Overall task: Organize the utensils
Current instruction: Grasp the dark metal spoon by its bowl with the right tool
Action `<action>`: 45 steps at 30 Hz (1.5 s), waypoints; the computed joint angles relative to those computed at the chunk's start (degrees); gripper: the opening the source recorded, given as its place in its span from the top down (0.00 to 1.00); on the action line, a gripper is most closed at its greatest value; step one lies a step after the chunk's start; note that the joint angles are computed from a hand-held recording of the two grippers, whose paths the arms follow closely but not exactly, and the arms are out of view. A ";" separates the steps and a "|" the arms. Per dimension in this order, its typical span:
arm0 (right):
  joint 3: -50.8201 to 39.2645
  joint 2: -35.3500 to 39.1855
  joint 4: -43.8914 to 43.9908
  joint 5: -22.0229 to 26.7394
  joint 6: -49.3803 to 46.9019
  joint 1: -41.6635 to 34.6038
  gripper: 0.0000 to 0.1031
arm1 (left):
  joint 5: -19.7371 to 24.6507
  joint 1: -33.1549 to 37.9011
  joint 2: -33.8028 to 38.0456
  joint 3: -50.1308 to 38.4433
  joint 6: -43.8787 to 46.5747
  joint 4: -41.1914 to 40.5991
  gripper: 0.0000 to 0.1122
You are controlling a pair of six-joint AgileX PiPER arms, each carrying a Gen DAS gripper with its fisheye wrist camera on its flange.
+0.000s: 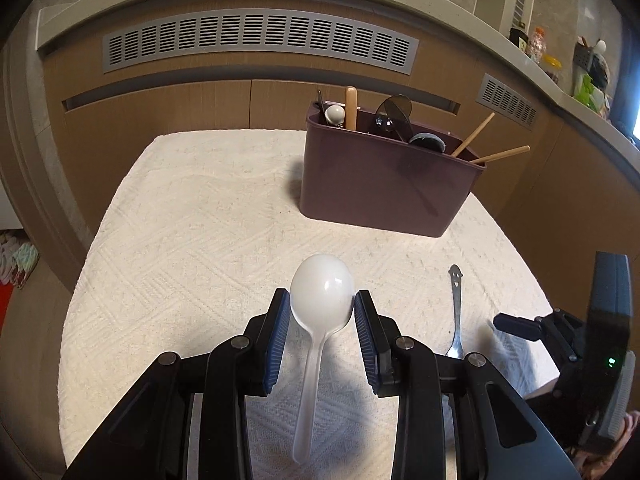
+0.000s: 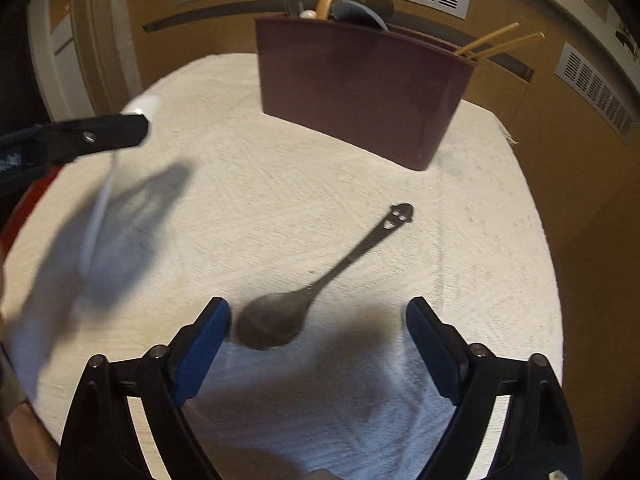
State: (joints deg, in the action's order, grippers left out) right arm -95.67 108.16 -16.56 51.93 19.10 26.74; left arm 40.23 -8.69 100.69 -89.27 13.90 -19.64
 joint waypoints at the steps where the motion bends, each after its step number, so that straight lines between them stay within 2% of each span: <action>1: 0.55 -0.53 0.36 0.04 -0.23 -0.39 0.16 | 0.01 0.04 -0.17 0.14 0.26 -0.23 0.70; 8: 7.05 -5.64 -2.82 -0.47 1.48 -3.11 0.16 | 0.63 -0.46 -0.43 0.14 0.77 -0.91 0.70; 12: 11.12 -8.71 -7.52 -0.92 6.21 -4.87 0.16 | 1.28 -0.26 -0.07 -0.40 1.57 -1.71 0.70; 16: 14.11 -12.12 -1.24 -5.05 4.13 -6.89 0.24 | 1.18 -0.33 -0.01 -0.53 1.76 -1.65 0.70; 17: 14.53 -12.70 1.55 -6.48 1.86 -7.26 0.26 | 1.25 -0.36 -0.04 -0.56 1.92 -1.74 0.70; 18: 14.52 -12.79 2.05 -7.04 1.73 -6.75 0.34 | 1.20 -0.46 -0.17 -0.45 1.85 -1.63 0.70; 19: 14.32 -12.54 1.83 -7.35 1.85 -6.20 0.37 | 1.15 -0.54 -0.33 -0.32 1.80 -1.53 0.70; 24: 11.78 -8.79 -1.29 -5.60 3.33 -4.38 0.47 | 1.44 -0.31 -0.56 -0.26 2.61 -1.97 0.70; 26: 12.08 -8.55 -0.46 -6.50 3.21 -5.01 0.49 | 1.49 -0.37 -0.56 -0.28 2.19 -1.76 0.70; 27: 12.21 -8.78 -0.08 -6.54 3.12 -5.16 0.54 | 1.43 -0.46 -0.63 -0.18 1.93 -1.53 0.70; 28: 12.06 -8.81 0.46 -6.46 2.36 -5.29 0.64 | 1.34 -0.57 -0.72 -0.07 1.68 -1.30 0.70; 31: 12.08 -9.40 -0.96 -5.78 2.71 -4.70 0.75 | 1.49 -0.77 -0.90 -0.08 1.28 -0.99 0.70; 38: 12.57 -12.59 -5.71 -6.38 6.05 -3.39 0.75 | 1.18 -1.27 -2.52 0.89 0.78 -0.28 0.69; 45: 8.38 -15.86 -8.26 -7.25 7.04 -3.70 0.76 | 0.60 -1.63 -4.77 2.21 0.38 -0.27 0.69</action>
State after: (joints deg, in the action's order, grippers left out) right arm -87.29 92.30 -24.82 44.68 26.14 23.04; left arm 40.82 -10.33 95.92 -87.06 14.27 -19.91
